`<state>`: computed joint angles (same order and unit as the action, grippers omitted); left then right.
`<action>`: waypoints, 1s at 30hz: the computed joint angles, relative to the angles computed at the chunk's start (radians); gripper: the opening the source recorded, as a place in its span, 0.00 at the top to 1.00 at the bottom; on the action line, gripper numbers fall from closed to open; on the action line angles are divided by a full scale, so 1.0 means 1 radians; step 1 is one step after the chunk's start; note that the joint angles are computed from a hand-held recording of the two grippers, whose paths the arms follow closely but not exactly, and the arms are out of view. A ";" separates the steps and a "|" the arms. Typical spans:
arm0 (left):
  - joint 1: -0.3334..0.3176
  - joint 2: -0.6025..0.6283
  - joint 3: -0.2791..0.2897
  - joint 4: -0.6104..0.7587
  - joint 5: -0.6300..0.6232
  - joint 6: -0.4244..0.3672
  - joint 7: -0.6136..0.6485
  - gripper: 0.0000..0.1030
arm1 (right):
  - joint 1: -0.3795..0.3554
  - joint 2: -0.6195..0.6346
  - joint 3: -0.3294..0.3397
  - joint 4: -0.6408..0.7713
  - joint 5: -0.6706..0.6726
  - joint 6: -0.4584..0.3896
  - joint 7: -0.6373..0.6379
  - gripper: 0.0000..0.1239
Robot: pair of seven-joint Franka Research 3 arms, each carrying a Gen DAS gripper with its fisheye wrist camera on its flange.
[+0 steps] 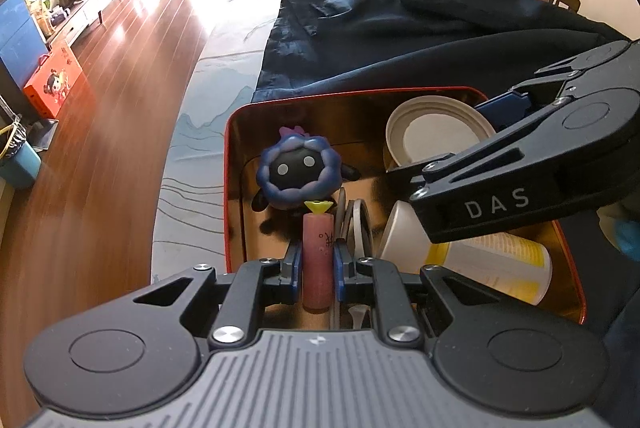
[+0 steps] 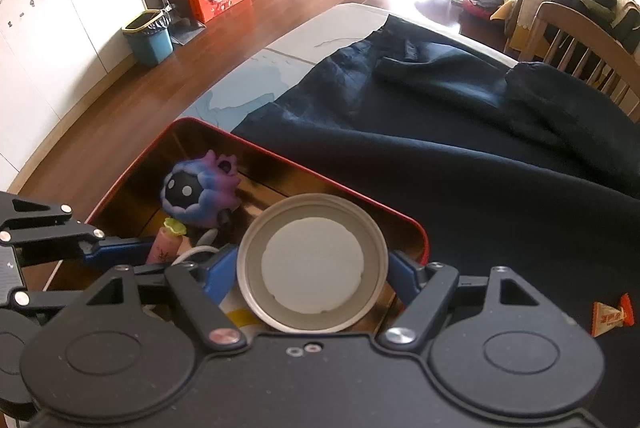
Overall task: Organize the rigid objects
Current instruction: 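Open the right tool to drop the tape roll into the tin while the left tool releases the pink stick, then move both tools back from the tin toward the items on the cloth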
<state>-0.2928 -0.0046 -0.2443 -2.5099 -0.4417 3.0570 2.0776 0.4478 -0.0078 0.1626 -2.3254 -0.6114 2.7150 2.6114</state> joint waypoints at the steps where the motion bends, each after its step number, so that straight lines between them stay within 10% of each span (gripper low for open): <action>1: 0.000 -0.001 0.000 -0.001 -0.003 -0.001 0.000 0.85 | 0.000 0.001 0.000 0.001 0.003 0.001 -0.002 0.38; 12: 0.001 -0.010 0.009 -0.006 0.054 -0.009 -0.068 0.85 | -0.012 -0.045 0.013 -0.027 -0.059 0.007 0.053 0.35; 30: -0.113 -0.097 0.086 -0.053 -0.187 0.001 0.096 0.73 | -0.124 -0.307 0.151 -0.226 0.024 0.102 0.067 0.33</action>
